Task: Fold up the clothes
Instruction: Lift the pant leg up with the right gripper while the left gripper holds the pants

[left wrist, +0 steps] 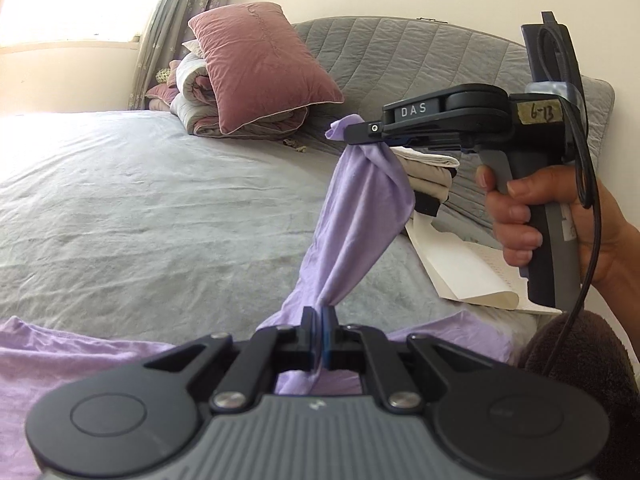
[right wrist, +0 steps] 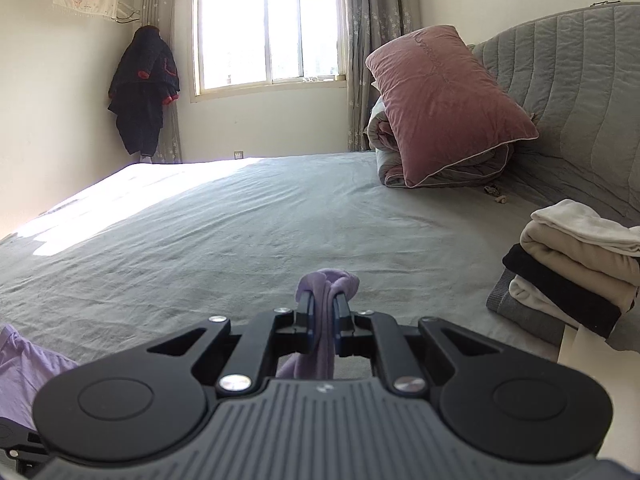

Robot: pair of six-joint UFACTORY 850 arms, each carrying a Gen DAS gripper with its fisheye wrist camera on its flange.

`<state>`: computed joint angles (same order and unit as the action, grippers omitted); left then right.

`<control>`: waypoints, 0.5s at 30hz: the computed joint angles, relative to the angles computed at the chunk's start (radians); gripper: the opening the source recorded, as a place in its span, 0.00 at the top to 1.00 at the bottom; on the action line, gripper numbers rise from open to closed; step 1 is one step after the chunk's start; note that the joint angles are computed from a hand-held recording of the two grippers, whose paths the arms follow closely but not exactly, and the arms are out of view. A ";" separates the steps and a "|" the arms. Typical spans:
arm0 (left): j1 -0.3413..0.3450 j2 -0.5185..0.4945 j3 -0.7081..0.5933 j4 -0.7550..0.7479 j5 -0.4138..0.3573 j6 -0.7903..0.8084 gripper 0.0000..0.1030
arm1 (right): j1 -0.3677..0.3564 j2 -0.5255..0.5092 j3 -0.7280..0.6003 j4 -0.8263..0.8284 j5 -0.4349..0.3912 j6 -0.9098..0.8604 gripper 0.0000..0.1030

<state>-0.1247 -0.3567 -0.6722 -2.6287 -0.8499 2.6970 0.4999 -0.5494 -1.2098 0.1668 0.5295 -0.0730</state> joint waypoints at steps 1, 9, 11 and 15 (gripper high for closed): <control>0.004 0.007 0.008 0.016 -0.012 -0.004 0.97 | 0.003 0.013 0.015 0.018 0.011 -0.019 0.90; 0.045 0.024 0.023 0.175 -0.017 -0.053 0.96 | 0.017 0.126 0.162 0.138 0.102 -0.127 0.90; 0.049 0.027 0.025 0.191 0.008 -0.049 0.88 | 0.016 0.146 0.194 0.169 0.118 -0.151 0.90; 0.045 0.032 0.034 0.186 0.071 0.005 0.67 | 0.000 0.167 0.236 0.200 0.109 -0.148 0.90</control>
<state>-0.0802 -0.3248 -0.6384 -2.4426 -0.7785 2.7017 0.5001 -0.3826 -0.9735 0.3663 0.6382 -0.2208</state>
